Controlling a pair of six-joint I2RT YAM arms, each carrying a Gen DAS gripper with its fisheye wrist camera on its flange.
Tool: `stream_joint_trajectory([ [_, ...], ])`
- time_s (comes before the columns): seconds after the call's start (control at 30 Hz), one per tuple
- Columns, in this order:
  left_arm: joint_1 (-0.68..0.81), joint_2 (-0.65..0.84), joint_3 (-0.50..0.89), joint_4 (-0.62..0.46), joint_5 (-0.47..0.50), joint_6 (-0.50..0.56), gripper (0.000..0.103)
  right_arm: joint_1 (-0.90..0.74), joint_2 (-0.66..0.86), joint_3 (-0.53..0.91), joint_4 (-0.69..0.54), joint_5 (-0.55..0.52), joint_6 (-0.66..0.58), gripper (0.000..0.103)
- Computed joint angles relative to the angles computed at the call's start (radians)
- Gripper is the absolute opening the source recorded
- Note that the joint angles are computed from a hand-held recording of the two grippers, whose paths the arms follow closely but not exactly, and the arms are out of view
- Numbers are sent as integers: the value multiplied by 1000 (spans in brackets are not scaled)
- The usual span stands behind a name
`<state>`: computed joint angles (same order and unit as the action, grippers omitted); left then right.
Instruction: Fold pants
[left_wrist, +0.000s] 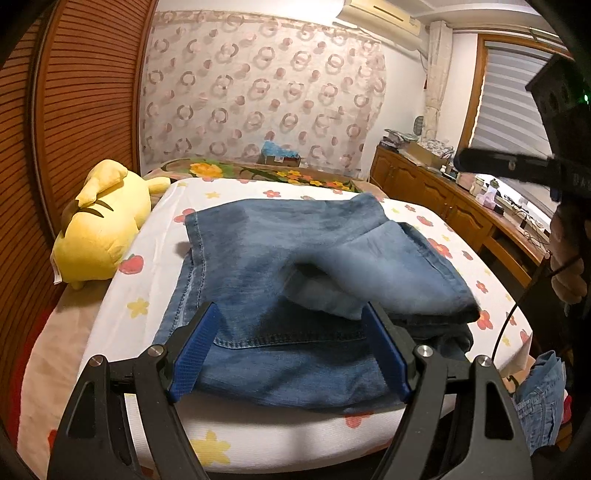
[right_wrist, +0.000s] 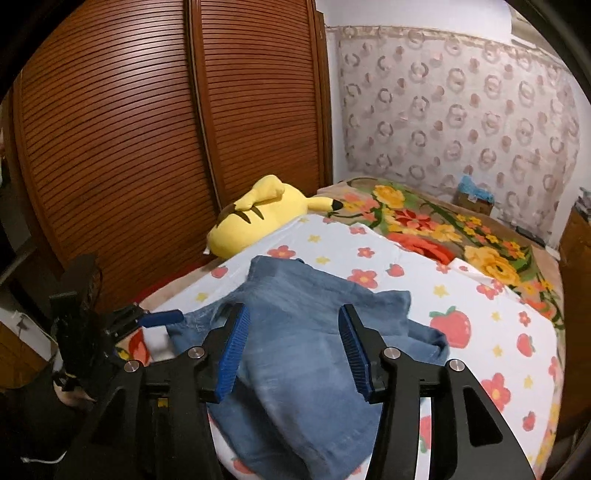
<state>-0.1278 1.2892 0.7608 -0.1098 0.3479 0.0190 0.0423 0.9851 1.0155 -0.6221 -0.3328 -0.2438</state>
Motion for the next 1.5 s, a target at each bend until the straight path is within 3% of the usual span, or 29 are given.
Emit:
stream_joint_trajectory([
  [0.27,20,54,13,16,12,38,79,-20,-35,-106,-1,118,34,52],
  [0.5,28,156,98,4,59,64,57,-22,-27,-181,3,125,129,52],
  [0.7,6,276,189,-16,39,99,52,35,0,-200,16,91,230,52],
  [0.8,-2,322,217,-22,28,115,42,70,23,-205,25,114,268,52],
  [0.9,-4,309,205,-7,46,130,30,64,32,-212,39,73,283,52],
  [0.97,-5,301,203,-6,58,132,19,72,30,-209,40,64,285,30],
  [1.0,-3,299,202,-5,66,132,16,74,34,-200,40,55,277,11],
  [1.03,0,295,200,-5,78,134,12,74,35,-191,40,48,268,6],
  [1.23,12,193,147,-3,118,134,7,7,30,-126,65,15,195,4],
  [1.5,15,-30,90,-57,166,107,6,75,158,136,84,69,177,4],
])
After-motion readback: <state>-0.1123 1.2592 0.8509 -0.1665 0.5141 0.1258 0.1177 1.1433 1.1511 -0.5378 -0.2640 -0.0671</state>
